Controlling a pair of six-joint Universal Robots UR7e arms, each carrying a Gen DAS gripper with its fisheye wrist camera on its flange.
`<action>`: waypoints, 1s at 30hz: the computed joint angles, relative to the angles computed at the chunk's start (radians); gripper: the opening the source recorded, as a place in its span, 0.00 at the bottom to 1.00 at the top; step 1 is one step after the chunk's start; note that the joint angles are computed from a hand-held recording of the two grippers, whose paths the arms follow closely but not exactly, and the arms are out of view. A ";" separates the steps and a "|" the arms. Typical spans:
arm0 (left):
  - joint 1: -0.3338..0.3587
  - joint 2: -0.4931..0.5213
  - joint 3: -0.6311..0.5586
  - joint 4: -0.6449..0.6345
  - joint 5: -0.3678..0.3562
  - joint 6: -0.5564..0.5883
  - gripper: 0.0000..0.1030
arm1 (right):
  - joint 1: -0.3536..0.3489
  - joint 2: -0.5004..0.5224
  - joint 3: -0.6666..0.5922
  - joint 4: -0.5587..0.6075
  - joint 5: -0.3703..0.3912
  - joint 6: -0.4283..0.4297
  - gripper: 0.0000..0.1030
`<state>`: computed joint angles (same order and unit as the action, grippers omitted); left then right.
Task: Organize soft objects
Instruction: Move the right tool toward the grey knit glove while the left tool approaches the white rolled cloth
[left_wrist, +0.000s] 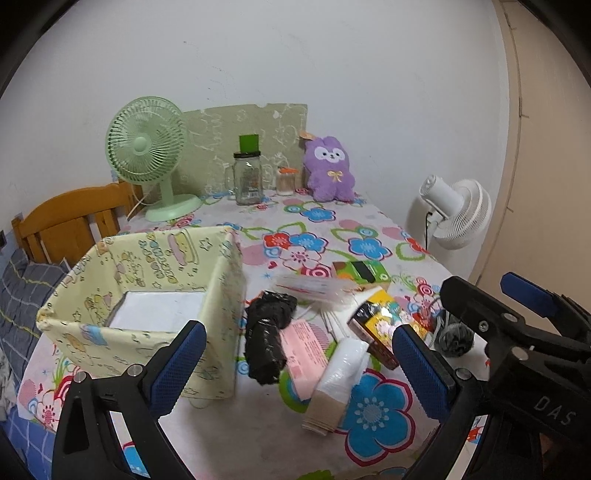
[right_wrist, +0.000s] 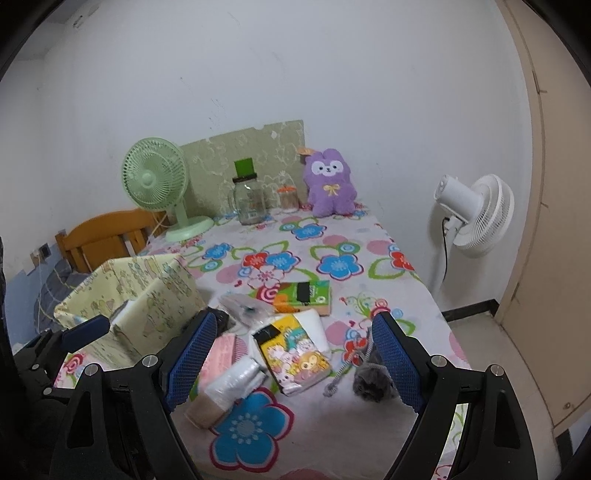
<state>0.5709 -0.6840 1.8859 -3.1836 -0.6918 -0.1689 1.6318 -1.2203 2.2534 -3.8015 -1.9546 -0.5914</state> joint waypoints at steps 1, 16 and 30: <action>0.001 0.005 -0.002 0.000 0.000 0.002 0.98 | -0.007 -0.001 0.002 0.001 0.005 0.001 0.86; 0.036 0.085 -0.087 0.177 0.002 -0.103 0.88 | -0.085 0.020 -0.018 0.026 0.000 0.012 0.86; 0.057 0.124 -0.143 0.317 -0.018 -0.139 0.55 | -0.127 0.065 -0.059 0.046 -0.048 0.007 0.85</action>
<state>0.6282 -0.5602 1.7429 -2.8662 -0.7093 -0.3082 1.5051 -1.1551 2.1941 -3.7555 -2.0021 -0.5849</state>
